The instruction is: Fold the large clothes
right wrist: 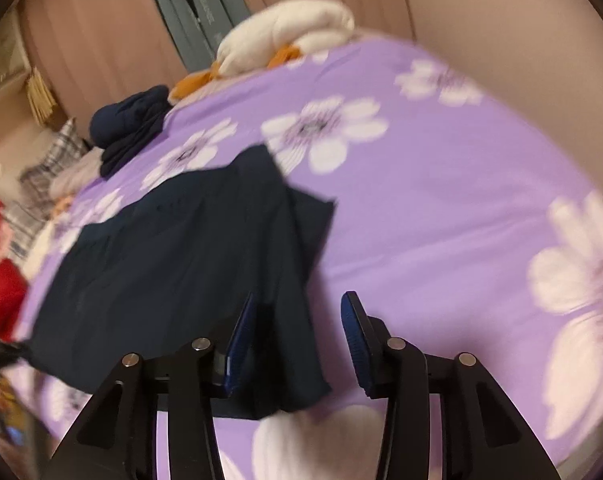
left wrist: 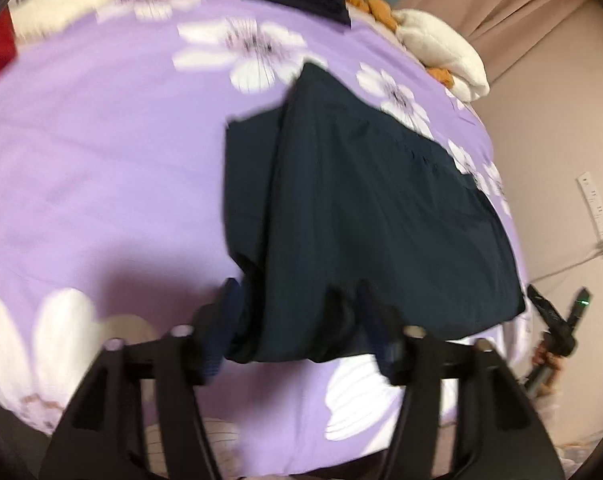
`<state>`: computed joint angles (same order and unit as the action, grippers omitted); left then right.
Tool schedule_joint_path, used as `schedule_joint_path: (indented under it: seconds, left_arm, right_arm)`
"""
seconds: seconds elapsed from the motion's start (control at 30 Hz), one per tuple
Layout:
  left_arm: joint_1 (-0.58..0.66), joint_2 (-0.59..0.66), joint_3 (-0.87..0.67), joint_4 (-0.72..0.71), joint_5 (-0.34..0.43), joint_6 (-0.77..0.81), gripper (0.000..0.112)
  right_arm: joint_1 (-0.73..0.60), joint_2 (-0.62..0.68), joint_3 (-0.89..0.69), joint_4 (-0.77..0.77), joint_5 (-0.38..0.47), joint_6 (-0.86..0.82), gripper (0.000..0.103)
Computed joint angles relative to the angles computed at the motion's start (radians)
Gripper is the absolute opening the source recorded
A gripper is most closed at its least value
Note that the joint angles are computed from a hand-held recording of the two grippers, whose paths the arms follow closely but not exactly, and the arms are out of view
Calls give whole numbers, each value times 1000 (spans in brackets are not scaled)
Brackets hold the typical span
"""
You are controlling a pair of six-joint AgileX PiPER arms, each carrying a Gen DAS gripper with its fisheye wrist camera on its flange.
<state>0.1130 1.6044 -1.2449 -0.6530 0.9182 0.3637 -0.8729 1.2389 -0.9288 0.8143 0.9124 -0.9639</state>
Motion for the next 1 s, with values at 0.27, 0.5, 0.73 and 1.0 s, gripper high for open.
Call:
schedule_joint_path:
  seconds: [0.27,0.5,0.73,1.0]
  left_arm:
    - [-136,-4,-59,41,-100,-43,62]
    - [-322,113,-132,159,-233,-146,61]
    - [-308,130,-36,278,-275,-213,62]
    - [-251,41,90,116,-285,-63,62]
  right_arm:
    - [299,-134,49,-115,-153,57,50]
    - [662,-61,35,-162,-299,162,50]
    - [891,52,43,-327,-416,314,50]
    - [949,28,101,-275,-380,278,50]
